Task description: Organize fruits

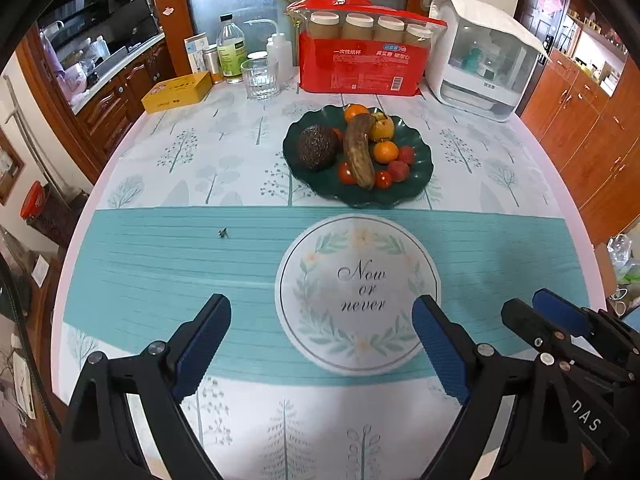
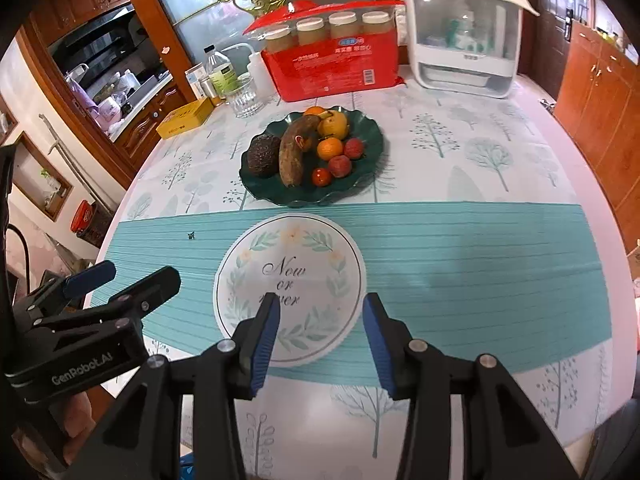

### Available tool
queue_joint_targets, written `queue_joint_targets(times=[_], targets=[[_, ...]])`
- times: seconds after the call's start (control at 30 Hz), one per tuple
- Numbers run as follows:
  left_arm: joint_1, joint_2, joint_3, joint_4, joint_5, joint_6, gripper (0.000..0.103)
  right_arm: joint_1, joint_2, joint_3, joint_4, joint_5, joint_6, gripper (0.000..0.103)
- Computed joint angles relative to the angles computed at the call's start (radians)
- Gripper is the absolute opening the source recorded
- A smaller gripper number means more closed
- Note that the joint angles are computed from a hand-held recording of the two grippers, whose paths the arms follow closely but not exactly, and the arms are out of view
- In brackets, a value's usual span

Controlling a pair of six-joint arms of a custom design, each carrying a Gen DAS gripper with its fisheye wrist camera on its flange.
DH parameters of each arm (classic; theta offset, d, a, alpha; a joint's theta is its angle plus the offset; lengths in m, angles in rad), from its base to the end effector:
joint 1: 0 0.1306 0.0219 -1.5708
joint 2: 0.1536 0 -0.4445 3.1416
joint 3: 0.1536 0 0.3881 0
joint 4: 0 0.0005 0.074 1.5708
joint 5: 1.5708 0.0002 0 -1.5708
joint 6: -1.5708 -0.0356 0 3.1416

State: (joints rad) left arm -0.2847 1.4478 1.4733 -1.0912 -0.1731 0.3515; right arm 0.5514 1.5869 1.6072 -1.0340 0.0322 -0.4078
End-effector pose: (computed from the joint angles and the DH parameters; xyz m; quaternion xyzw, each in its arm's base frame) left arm 0.4585 -0.1283 0.4892 -0.0538 0.9634 0.0016 0.2626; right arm 0.4632 0.2829 0.4835 -0.0645 0.9592 0.1131 0.2511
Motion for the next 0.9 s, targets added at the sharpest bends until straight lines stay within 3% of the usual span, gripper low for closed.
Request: queue_joint_targets(times=[0.5, 0.9], targets=[[-0.052, -0.053, -0.024, -0.012, -0.083, 0.026, 0.091, 0.033, -0.051, -0.020, 0.015, 0.067, 0.019, 0.046], [-0.055, -0.059, -0.032, -0.022, -0.079, 0.046, 0.091, 0.038, -0.059, -0.030, 0.025, 0.071, 0.024, 0.046]])
